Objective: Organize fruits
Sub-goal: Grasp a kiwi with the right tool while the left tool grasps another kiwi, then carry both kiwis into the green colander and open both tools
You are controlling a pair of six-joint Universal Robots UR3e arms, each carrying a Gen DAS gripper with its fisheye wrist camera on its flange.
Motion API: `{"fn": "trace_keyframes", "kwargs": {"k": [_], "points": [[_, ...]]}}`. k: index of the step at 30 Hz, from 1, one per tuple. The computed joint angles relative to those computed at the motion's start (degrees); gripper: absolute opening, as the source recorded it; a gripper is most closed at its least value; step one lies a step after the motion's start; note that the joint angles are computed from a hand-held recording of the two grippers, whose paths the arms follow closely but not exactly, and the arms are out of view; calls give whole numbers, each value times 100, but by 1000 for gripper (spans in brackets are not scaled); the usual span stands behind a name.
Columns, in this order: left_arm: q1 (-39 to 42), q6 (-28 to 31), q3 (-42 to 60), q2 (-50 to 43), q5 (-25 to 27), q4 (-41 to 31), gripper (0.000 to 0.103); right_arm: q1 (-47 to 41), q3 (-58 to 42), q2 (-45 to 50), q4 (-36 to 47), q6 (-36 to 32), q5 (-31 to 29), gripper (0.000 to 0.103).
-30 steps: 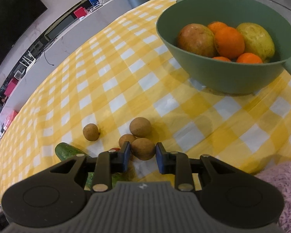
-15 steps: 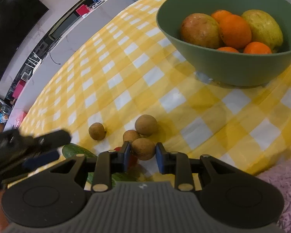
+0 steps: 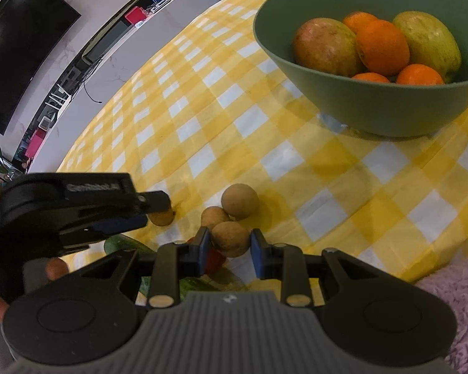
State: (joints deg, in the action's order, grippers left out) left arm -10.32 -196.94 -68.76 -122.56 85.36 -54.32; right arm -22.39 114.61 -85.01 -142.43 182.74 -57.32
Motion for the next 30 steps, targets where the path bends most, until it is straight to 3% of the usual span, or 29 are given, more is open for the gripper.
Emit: {"fn": "trace_keyframes", "kwargs": {"k": [8,17,22,27,30], "points": [[-187,138,-260,-10,314,563,28,-4,-7,-8,41,-86,33,25],[-230,160,-1132,430,317,1612,28,-124,77,-101,65,-113,228,25],[-232,44,-1670,811,21,2367,28,-645,523,-580,-180,-209,917,25],[-335,-92,-1756,984,-212,2725,28,-1594,814,-1194,360,-626,1986,25],[-472,-68,-1654,988,-373,2857,28,-2121,1036,-1520,101,-500,2240,25]]}}
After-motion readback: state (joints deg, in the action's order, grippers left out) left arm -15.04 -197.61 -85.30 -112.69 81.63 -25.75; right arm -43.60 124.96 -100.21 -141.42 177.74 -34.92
